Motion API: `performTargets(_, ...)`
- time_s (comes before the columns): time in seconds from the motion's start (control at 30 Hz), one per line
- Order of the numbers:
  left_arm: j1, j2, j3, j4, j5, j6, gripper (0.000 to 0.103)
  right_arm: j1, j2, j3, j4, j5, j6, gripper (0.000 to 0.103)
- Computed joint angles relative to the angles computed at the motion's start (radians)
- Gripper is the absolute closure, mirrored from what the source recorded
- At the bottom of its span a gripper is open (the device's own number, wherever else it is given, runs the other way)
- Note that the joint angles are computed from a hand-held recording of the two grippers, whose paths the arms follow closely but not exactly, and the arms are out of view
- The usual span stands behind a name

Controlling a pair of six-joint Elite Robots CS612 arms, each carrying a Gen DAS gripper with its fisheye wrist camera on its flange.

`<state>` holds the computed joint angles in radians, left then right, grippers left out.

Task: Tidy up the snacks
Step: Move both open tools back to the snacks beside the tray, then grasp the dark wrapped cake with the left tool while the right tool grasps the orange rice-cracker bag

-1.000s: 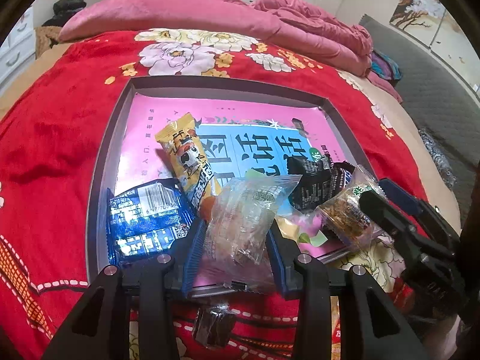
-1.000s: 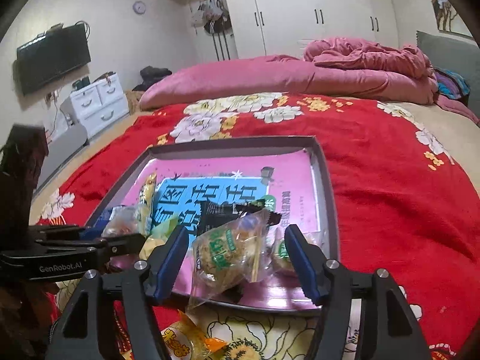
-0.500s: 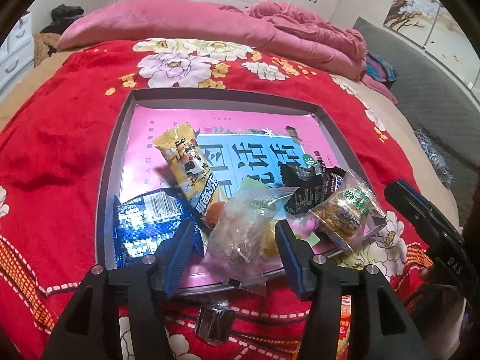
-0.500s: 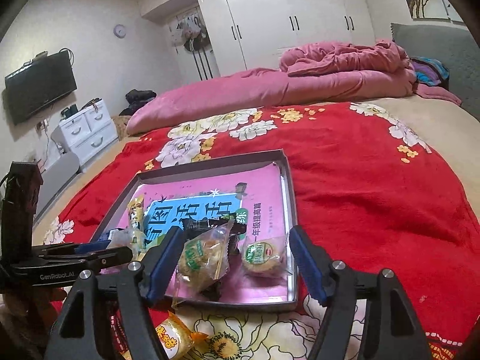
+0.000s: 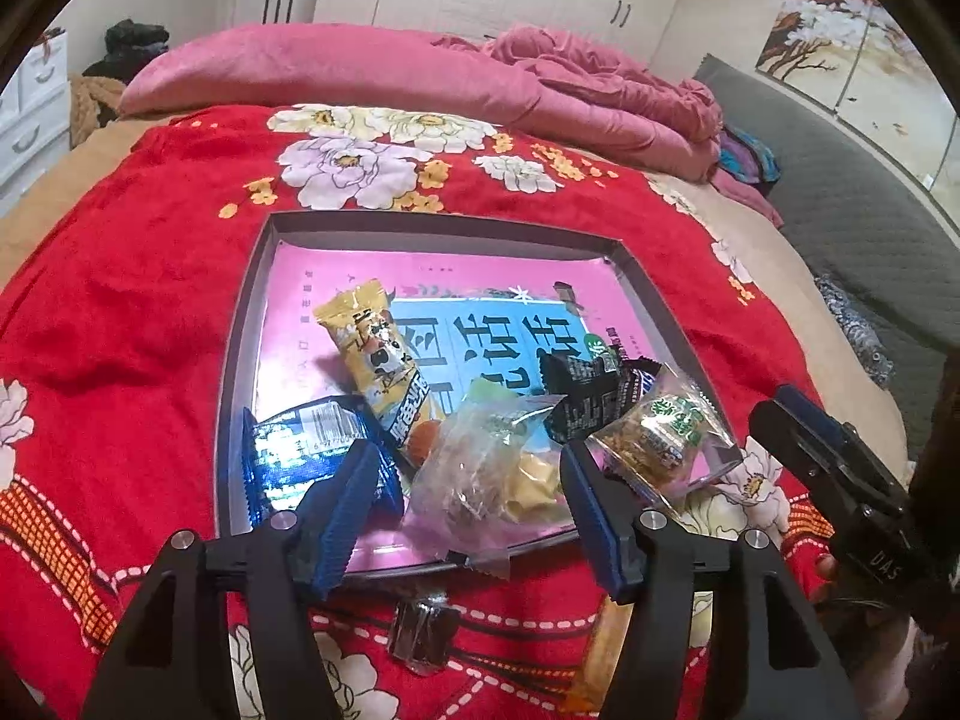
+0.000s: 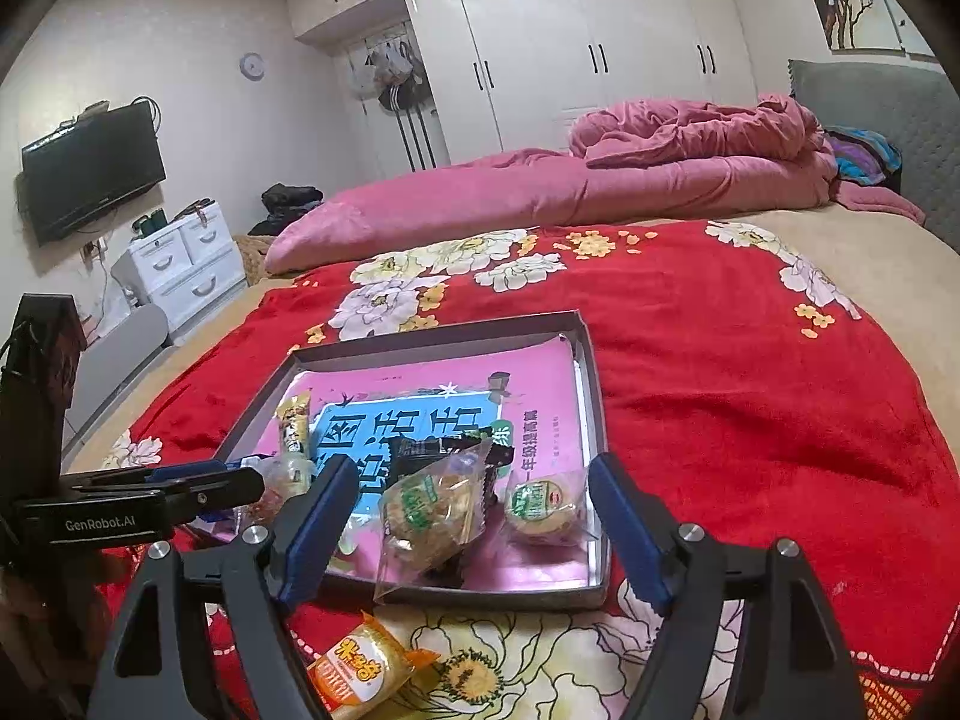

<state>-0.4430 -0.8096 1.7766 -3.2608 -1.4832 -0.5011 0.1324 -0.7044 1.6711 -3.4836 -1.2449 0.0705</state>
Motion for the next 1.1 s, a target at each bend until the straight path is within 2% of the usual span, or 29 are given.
performTargets(0.4, -0.005, -0.024, 0.033, -0.009, -0.013, 0.005, 0.029, -0.002, -0.016, 0.027, -0.005, 0.015, 0.016, 0.023)
performTargets(0.5, -0.013, -0.034, 0.046, -0.001, 0.024, 0.008, 0.027, -0.002, -0.019, 0.032, -0.005, 0.02, 0.017, 0.023)
performTargets(0.8, 0.003, -0.053, 0.091, 0.0, 0.027, -0.015, 0.027, 0.003, -0.032, 0.051, 0.012, 0.03, -0.002, 0.023)
performTargets(1.1, 0.002, -0.063, 0.122, 0.01, 0.03, -0.007, 0.027, 0.017, -0.047, 0.071, 0.065, 0.017, -0.022, 0.023)
